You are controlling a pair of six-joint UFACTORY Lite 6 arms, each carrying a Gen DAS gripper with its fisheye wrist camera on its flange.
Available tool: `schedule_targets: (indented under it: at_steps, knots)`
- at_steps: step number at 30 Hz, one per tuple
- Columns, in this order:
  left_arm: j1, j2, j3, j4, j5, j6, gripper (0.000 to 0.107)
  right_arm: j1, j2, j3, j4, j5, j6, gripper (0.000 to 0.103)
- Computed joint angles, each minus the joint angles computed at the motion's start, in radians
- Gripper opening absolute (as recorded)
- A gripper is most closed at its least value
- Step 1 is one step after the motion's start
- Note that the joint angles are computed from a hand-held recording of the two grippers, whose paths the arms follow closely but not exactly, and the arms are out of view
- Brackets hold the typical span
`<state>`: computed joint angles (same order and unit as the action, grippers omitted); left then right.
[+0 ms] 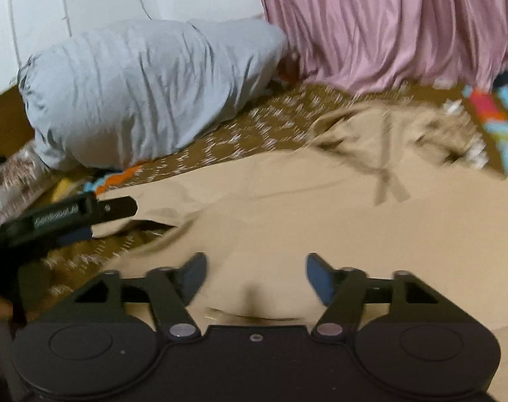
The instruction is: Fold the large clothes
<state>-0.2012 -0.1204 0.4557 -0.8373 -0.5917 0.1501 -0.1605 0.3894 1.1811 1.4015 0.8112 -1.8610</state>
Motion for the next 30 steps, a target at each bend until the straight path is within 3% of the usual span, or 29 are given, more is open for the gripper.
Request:
schedule_targets:
  at_steps: [3, 7, 9, 11, 13, 17, 21, 23, 25, 27, 30]
  knots:
    - [-0.069, 0.195, 0.11, -0.01, -0.031, 0.055, 0.102, -0.076, 0.025, 0.063, 0.068, -0.105, -0.157, 0.092]
    - [-0.159, 0.461, 0.335, -0.314, -0.043, 0.434, 0.102, -0.065, 0.197, 0.243, 0.413, -0.382, -0.564, 0.092]
    - [-0.188, 0.537, 0.399, -0.41, -0.062, 0.534, 0.102, -0.046, 0.343, 0.406, 0.6, -0.559, -0.731, 0.09]
    - [-0.185, 0.57, 0.431, -0.427, -0.046, 0.54, 0.102, -0.037, 0.469, 0.537, 0.643, -0.686, -0.731, 0.085]
    - [-0.165, 0.551, 0.412, -0.391, -0.019, 0.491, 0.102, -0.036, 0.562, 0.607, 0.519, -0.769, -0.567, 0.084]
    - [-0.111, 0.447, 0.349, -0.349, 0.018, 0.423, 0.102, -0.087, 0.555, 0.544, 0.432, -0.682, -0.379, 0.086]
    - [0.008, 0.25, 0.229, -0.231, 0.037, 0.276, 0.102, -0.119, 0.415, 0.4, 0.469, -0.589, -0.408, 0.089]
    - [0.085, 0.143, 0.189, -0.289, 0.058, 0.337, 0.102, -0.156, 0.282, 0.245, 0.431, -0.48, -0.393, 0.096]
    - [0.169, 0.027, 0.12, -0.365, 0.064, 0.42, 0.102, -0.198, 0.164, 0.143, 0.261, -0.359, -0.248, 0.101]
    - [0.303, -0.065, 0.044, -0.306, 0.079, 0.413, 0.102, -0.248, 0.041, 0.041, 0.138, -0.235, -0.17, 0.102]
    - [0.581, -0.067, 0.079, -0.243, 0.217, 0.585, 0.102, -0.341, -0.14, -0.145, 0.035, -0.074, -0.191, 0.102]
